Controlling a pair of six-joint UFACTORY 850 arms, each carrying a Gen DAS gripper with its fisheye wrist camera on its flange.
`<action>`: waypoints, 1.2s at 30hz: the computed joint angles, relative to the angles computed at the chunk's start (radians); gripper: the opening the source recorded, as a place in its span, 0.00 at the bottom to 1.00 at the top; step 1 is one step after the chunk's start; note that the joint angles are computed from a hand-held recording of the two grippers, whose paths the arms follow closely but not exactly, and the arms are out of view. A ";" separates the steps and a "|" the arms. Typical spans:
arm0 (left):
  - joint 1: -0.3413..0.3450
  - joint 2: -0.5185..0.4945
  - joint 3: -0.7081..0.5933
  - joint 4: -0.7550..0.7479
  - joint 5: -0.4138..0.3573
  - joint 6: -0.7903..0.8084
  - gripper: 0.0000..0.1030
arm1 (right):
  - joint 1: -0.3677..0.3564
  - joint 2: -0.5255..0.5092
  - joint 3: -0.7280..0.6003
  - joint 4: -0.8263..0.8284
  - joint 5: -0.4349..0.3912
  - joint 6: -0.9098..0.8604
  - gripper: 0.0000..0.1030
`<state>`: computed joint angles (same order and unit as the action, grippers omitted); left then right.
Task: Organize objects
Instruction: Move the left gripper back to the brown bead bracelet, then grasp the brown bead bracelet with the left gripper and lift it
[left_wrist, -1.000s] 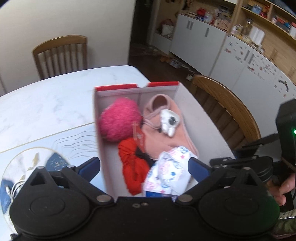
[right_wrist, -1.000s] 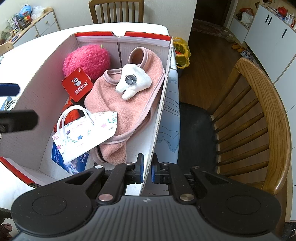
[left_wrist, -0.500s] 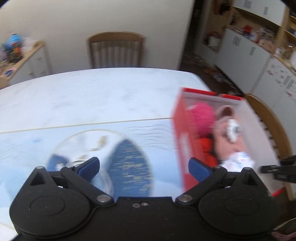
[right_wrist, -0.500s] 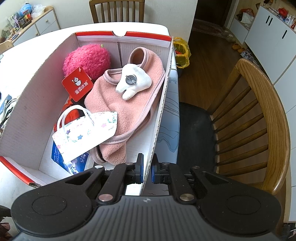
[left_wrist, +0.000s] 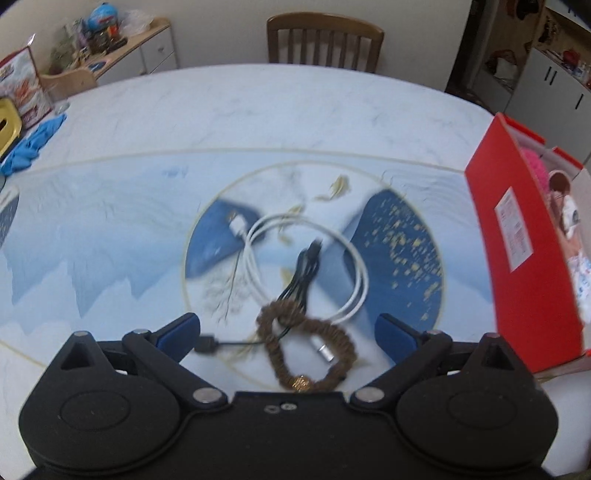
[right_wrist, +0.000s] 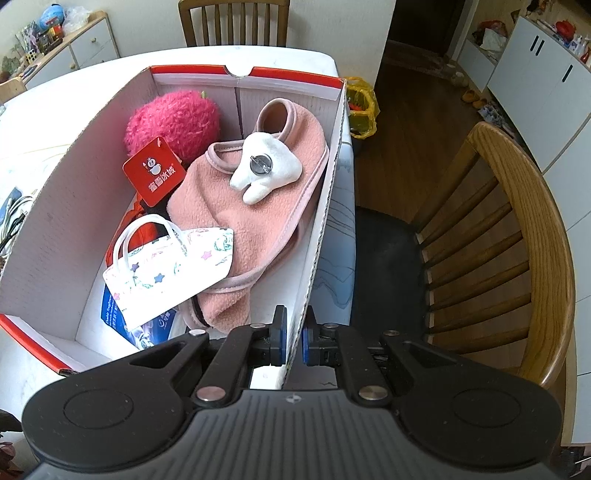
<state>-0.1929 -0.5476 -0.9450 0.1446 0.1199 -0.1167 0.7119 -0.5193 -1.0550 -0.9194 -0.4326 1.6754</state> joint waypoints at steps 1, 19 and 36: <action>0.002 -0.005 0.002 -0.032 0.002 0.024 0.92 | 0.000 -0.001 -0.001 0.004 0.000 -0.004 0.07; 0.037 -0.047 -0.005 0.278 0.067 -0.299 0.45 | 0.001 -0.014 -0.010 0.038 -0.002 -0.045 0.07; 0.026 0.019 0.025 0.648 0.086 -0.629 0.06 | 0.005 -0.009 0.004 0.004 0.008 -0.011 0.07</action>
<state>-0.1673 -0.5287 -0.9198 0.7928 0.2056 -0.7461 0.7171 -0.5288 -1.0510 -0.9152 -0.4246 1.6648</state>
